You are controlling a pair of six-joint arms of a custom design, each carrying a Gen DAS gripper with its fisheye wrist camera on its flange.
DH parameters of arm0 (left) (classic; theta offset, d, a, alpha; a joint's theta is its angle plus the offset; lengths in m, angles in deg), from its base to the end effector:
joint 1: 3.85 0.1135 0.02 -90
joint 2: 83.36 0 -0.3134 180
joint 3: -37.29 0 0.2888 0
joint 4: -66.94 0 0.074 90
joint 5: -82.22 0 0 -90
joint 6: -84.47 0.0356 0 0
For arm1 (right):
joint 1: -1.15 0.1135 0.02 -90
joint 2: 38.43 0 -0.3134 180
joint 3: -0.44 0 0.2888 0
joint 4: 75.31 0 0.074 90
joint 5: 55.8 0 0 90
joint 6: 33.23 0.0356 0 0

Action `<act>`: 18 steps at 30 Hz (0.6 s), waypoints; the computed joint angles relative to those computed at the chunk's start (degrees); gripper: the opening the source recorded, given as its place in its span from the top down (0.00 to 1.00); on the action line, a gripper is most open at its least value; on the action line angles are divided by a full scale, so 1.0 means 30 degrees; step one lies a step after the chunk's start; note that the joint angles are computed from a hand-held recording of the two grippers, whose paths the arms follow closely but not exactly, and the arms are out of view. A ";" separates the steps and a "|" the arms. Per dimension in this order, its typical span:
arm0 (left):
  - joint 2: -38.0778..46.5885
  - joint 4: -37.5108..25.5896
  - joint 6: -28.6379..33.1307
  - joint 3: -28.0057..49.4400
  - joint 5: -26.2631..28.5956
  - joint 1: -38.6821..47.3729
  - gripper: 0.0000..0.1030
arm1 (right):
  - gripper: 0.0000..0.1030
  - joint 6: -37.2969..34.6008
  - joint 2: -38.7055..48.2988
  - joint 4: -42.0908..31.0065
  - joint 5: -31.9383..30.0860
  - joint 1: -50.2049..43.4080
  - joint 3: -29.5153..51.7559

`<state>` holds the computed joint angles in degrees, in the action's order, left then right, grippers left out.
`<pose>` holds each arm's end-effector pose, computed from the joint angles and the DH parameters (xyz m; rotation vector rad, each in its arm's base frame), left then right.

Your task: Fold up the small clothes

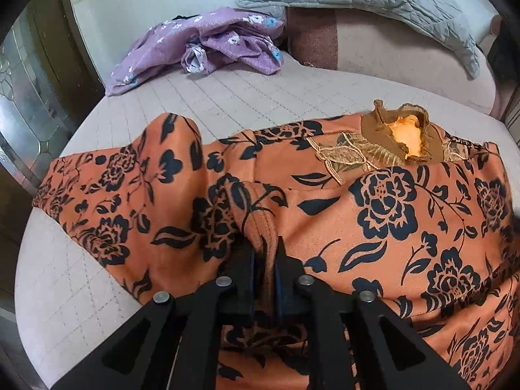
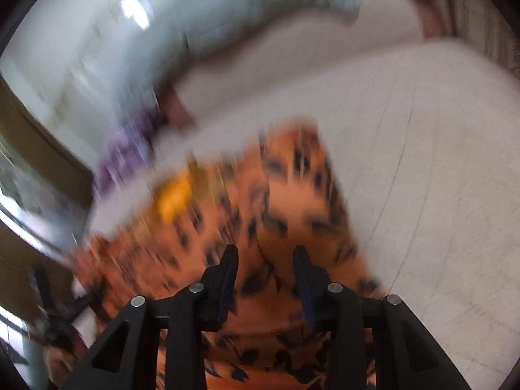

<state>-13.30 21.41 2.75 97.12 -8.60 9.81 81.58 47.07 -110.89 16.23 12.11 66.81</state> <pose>0.2515 0.0617 0.2662 -0.1254 2.5494 0.1675 0.3225 0.0736 0.2432 0.1821 2.5740 0.6395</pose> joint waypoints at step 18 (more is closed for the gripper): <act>0.5599 0.0915 -0.4102 0.4675 0.6627 1.4123 0.20 | 0.39 0.1465 -0.0862 0.1351 0.0665 0.2744 -0.0278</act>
